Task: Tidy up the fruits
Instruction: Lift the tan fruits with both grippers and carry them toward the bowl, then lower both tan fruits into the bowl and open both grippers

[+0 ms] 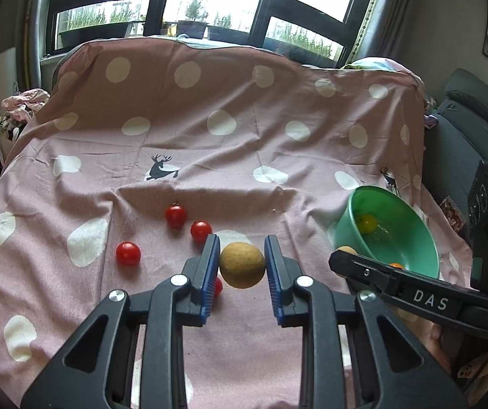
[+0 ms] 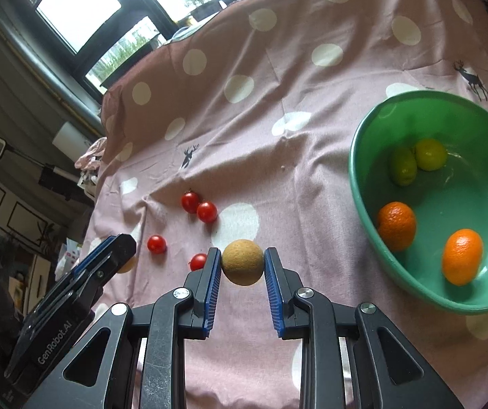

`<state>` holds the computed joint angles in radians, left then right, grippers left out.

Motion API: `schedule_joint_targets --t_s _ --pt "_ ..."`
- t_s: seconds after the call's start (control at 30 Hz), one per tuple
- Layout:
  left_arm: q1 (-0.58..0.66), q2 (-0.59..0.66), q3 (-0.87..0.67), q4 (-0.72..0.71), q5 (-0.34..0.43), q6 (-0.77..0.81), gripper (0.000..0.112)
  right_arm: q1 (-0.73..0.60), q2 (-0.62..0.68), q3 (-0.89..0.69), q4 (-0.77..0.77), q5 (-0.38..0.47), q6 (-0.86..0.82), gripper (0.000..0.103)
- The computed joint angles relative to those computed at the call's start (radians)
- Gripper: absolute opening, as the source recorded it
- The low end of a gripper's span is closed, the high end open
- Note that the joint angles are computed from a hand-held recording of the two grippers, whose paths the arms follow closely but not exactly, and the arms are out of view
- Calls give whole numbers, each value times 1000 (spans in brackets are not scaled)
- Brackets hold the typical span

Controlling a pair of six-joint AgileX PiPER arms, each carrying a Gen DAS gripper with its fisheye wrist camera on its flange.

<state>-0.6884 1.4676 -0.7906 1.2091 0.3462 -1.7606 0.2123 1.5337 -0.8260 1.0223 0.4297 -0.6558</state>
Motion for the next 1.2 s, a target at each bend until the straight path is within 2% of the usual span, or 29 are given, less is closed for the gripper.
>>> schedule_joint_targets --t_s 0.2,0.37,0.63,0.8,1.0,1.1,1.2 --pt "-131 19 -61 111 91 -139 27 -87 -91 34 48 12 -70 28" --pt "-179 103 -165 79 54 -102 27 -192 -138 55 69 35 -108 28" --pt "-203 250 -356 -140 2 105 27 -340 -172 76 82 60 -150 28" --pt "-224 337 -457 -257 -4 232 27 -430 -170 78 85 73 -174 28" --pt "-211 434 -559 -534 -27 492 27 -493 -115 60 67 89 -171 28" --pt "-206 478 -616 -659 -7 620 27 -478 -95 54 1 37 -106 28" --pt "-209 517 -658 -690 15 647 27 -499 -62 40 10 52 -115 28"
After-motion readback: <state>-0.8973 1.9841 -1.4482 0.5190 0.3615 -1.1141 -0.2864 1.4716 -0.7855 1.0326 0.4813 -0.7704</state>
